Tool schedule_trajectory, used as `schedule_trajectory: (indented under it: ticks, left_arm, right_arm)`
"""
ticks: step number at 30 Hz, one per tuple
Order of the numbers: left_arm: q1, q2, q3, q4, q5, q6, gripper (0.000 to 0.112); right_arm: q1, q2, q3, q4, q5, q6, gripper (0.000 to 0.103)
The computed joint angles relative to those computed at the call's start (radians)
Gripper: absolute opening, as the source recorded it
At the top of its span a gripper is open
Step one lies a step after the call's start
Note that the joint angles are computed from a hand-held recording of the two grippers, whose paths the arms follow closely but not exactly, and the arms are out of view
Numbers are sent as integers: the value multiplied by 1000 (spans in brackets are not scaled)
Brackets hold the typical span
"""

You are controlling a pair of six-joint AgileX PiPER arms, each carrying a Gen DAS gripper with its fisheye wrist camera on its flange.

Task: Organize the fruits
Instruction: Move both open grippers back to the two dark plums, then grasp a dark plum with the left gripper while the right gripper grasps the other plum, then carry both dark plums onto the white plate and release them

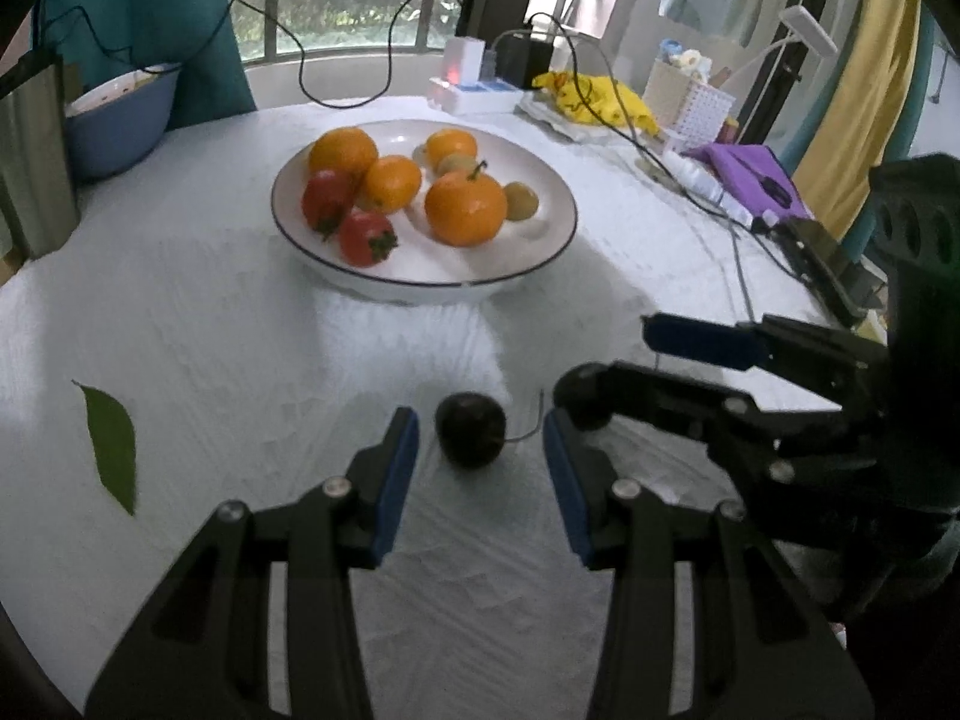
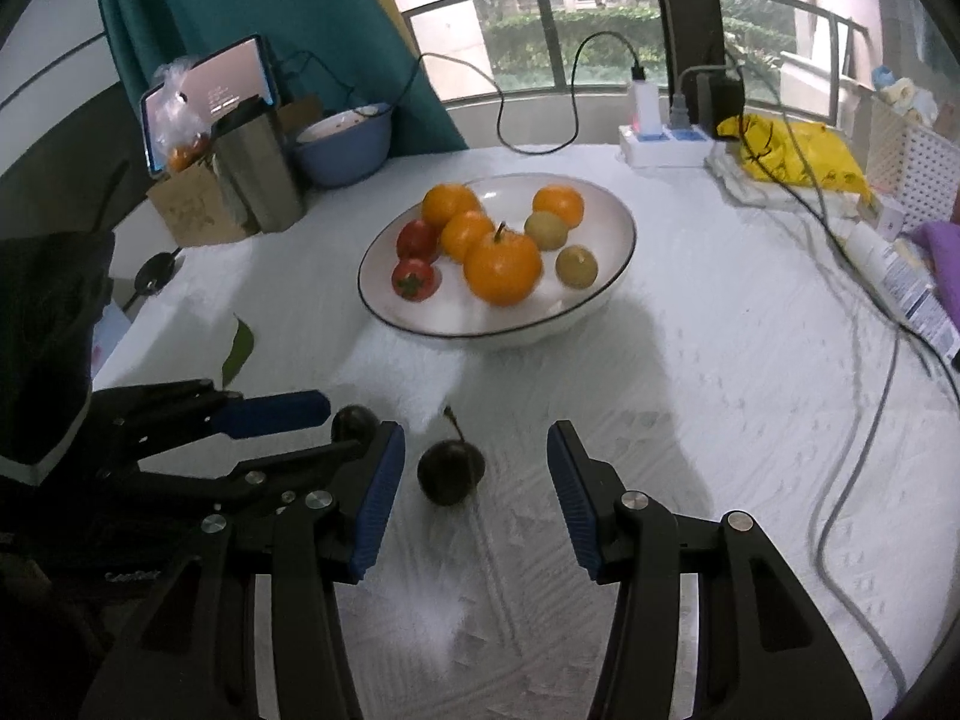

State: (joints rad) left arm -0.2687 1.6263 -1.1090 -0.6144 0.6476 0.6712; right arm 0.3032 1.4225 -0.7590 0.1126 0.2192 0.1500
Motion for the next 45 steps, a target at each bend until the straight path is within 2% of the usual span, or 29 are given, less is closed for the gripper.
schedule_trajectory:
  ticks: [6, 12, 14, 17, 21, 29, 45]
  left_arm:
    - [-23, 26, -11, 69, -32, -50, 45]
    - [-21, 36, -14, 63, -48, -29, 44]
    - [-22, 36, -12, 64, -57, -29, 44]
    - [-25, 36, -9, 52, -62, -5, 35]
    - [-34, 37, -12, 50, -60, 11, 27]
    - [-26, 31, -26, 16, -45, 48, 27]
    - [-29, 83, -168, 9, -19, 26, 27]
  right_arm:
    - [-15, 37, 2, 216, -5, -233, 52]
    - [-26, 66, -12, 345, 6, -378, 42]
    - [-26, 73, -19, 354, 14, -392, 41]
    - [-20, 84, -30, 317, 22, -366, 39]
    - [-11, 94, -41, 294, 25, -353, 29]
    - [-11, 92, -49, 233, 20, -293, 29]
    - [-130, 72, -118, 293, 39, -408, 29]
